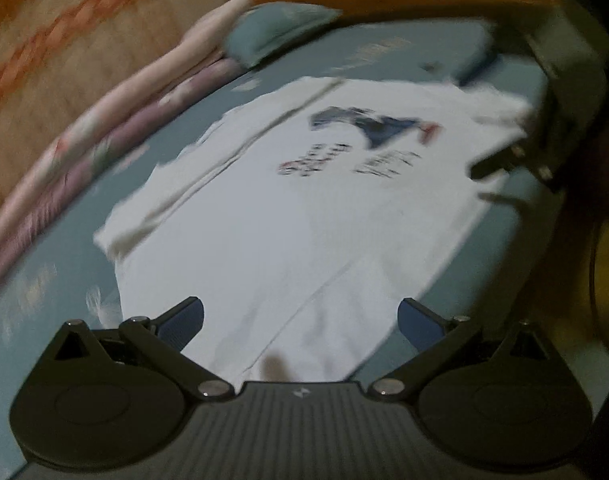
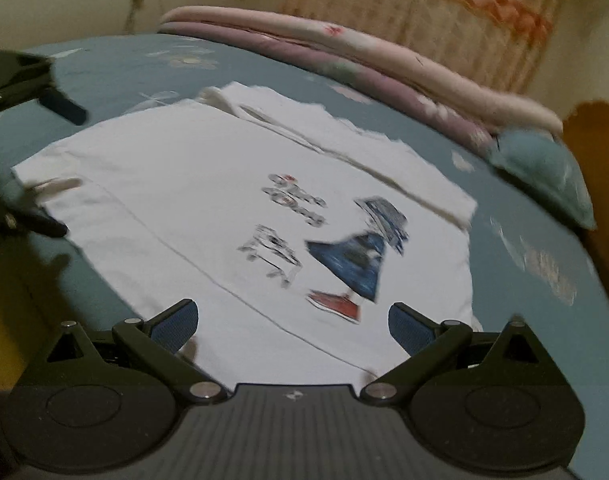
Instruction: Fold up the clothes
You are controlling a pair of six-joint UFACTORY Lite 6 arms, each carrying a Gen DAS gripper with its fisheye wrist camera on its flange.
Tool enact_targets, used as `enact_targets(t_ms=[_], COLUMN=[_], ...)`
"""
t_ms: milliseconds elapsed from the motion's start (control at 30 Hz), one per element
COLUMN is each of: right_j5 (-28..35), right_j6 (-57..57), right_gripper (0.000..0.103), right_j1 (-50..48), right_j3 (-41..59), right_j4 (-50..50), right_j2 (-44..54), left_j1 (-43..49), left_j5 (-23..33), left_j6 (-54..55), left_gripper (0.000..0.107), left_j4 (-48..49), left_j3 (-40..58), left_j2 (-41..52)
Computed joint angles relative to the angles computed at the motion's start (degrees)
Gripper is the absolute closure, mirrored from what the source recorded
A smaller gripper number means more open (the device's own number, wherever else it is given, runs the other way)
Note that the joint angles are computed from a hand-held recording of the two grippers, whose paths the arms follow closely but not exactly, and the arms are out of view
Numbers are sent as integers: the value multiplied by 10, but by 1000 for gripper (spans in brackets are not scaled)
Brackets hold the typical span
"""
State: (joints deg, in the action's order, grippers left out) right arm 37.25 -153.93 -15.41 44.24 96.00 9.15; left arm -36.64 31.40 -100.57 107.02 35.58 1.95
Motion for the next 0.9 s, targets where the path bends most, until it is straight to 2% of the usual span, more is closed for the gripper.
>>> enact_targets(t_ms=[133,333,500,633,833,900], right_j5=[18,31,37,41,27,6], right_j6=[4,11,20,40,33,-1], right_gripper=[0,0,0,0,0,0], right_j1=[-6,-25,-28,-20,52,93], right_j3=[-34,-64,-68,-57,-54,-59], right_j4=[-2,-5,-5,-13,-18,17], right_j2=[-38,-74,-84,-71,-46,-36], left_j1=[-43,-68,-80,-51,-14,-8], left_j5=[63,103,153,167,132,121], left_j6=[53,170,231,214,183,184], left_gripper=[5,5,5,5,5,5], left_j4=[-9,-10,20,19,18,13], left_j3=[26,81,78,64,69,72], left_j2=[57,117,138,124,87,83])
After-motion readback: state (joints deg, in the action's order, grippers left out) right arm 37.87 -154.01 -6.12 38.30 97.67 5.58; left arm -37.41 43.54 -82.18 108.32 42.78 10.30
